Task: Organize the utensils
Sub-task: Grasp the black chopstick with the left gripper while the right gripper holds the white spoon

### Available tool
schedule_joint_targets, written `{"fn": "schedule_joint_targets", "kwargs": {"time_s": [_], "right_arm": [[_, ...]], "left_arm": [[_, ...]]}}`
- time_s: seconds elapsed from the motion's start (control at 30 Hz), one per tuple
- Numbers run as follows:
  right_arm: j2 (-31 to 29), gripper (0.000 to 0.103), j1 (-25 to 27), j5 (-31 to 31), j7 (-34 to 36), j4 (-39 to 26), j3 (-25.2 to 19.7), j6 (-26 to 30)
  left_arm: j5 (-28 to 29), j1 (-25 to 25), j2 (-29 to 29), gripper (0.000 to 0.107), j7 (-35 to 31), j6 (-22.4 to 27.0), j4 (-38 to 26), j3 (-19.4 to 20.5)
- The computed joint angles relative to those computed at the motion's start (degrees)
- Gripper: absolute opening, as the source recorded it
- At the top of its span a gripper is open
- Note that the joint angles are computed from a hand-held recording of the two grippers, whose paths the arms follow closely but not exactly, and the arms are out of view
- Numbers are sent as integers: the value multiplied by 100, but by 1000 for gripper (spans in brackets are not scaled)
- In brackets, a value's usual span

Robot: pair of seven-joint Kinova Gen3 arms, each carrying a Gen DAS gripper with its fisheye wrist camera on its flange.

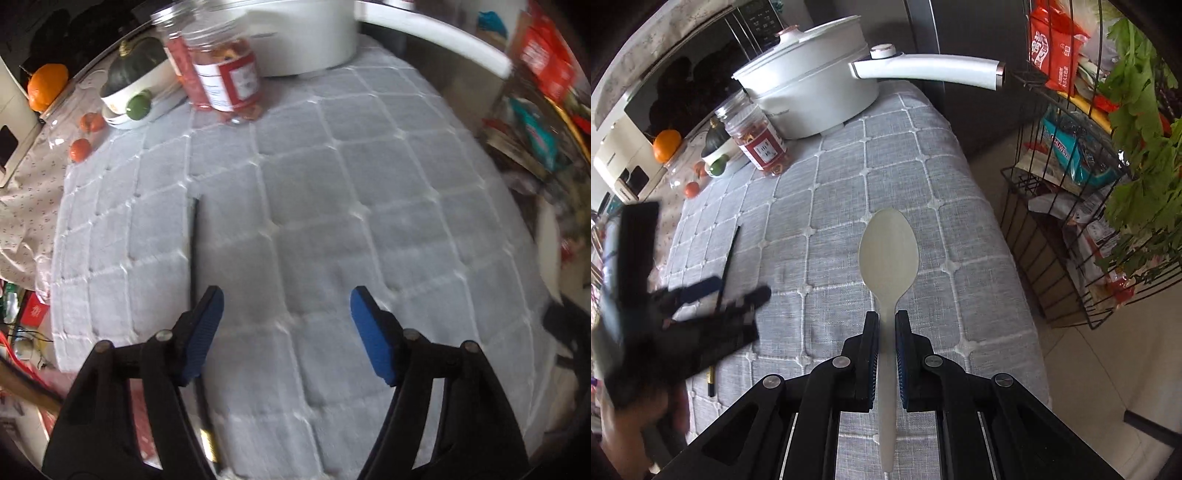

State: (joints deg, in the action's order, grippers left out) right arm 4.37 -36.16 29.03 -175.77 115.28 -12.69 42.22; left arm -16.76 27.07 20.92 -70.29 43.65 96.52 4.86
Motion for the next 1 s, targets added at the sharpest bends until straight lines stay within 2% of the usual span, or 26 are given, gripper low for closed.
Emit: {"fn": "schedule_joint_targets", "kwargs": {"time_s": [0.07,0.17,0.23,0.33,0.47,0.6,0.67,0.7,0.73,0.77,0.8,0.9,1.0], "right_arm": [[-48,9,14,48,-46,38,11,-87],[-28,9,97,-41,74,59,24,-267],[46,9,119,-112,184,16,38,-319],[70,9,125,-162,246,8,84,-418],[24,9,104,-102,192,32,105,-492],[19,9,82,-56,165,10,85,-449],[19,9,79,-49,158,6,81,-440],[16,9,77,-43,143,8,81,-441],[14,9,70,-30,117,6,79,-431],[10,9,63,-20,93,-1,75,-415],[1,9,53,-1,50,0,70,-404],[-41,9,14,93,-146,15,46,-373],[-139,9,-52,278,-467,64,-23,-338]], "left_arm": [[-101,-9,203,68,142,225,-324,-138],[43,-218,403,63,186,410,-632,-198],[88,-289,547,56,179,556,-819,-218],[25,-276,732,47,211,621,-922,-281],[80,-358,920,44,114,661,-1017,-280],[202,-451,865,44,38,484,-902,-260],[497,-683,832,41,-142,439,-874,-146],[711,-844,806,35,-282,382,-831,-66],[831,-959,784,24,-402,330,-787,21],[859,-968,749,19,-487,267,-722,45],[793,-871,724,9,-517,254,-676,1],[488,-461,560,7,-471,143,-405,-157],[795,-639,189,6,-782,-188,47,109]]}}
